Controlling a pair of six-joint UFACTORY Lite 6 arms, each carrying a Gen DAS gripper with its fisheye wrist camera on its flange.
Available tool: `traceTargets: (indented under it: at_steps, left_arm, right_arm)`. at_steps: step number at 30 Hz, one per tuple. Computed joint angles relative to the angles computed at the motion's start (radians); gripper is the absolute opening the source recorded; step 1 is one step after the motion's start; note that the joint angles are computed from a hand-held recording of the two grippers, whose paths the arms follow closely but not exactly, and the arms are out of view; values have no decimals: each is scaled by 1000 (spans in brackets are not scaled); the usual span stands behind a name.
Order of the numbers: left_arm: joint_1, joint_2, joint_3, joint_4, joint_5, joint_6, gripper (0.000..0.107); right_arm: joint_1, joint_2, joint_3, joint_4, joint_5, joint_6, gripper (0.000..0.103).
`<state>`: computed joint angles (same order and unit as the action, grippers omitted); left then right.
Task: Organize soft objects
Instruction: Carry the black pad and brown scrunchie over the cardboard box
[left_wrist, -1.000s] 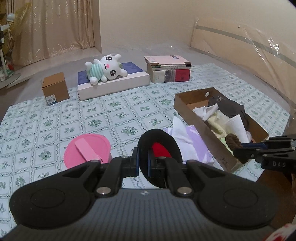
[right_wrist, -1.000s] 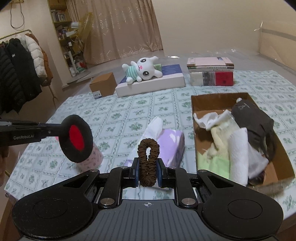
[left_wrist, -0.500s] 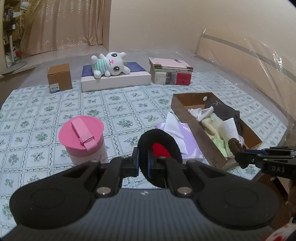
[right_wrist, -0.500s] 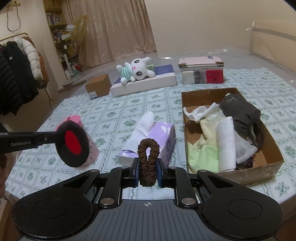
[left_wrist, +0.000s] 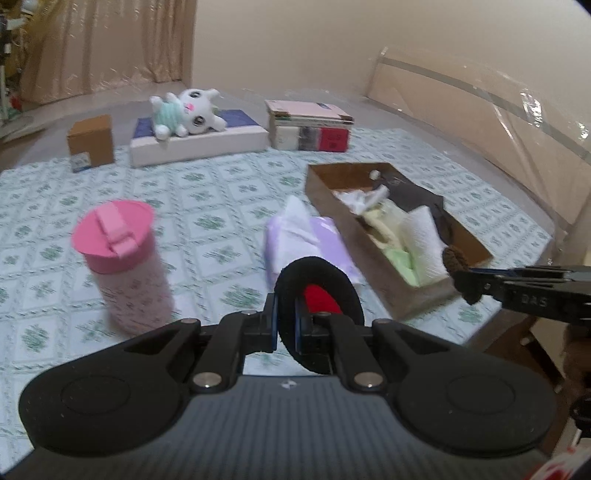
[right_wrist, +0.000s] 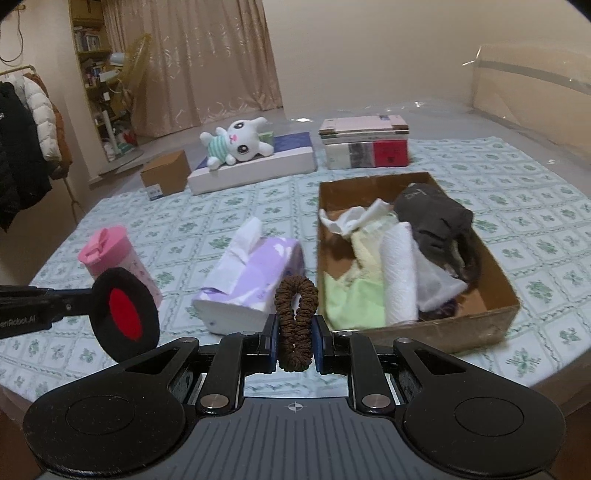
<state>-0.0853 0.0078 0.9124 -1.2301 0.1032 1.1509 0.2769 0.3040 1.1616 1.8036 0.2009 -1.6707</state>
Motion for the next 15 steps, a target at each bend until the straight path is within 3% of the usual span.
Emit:
traceTargets:
  at_steps: [5,15]
  left_arm:
    - [-67,33,37,-9,5,-14,7]
    - [-187,116,119,-205,20,145,7]
  right_arm:
    - [-21,-40,-49,34,-37,-55,18]
    - [-92,-143,-159,-14,-59,-20,18]
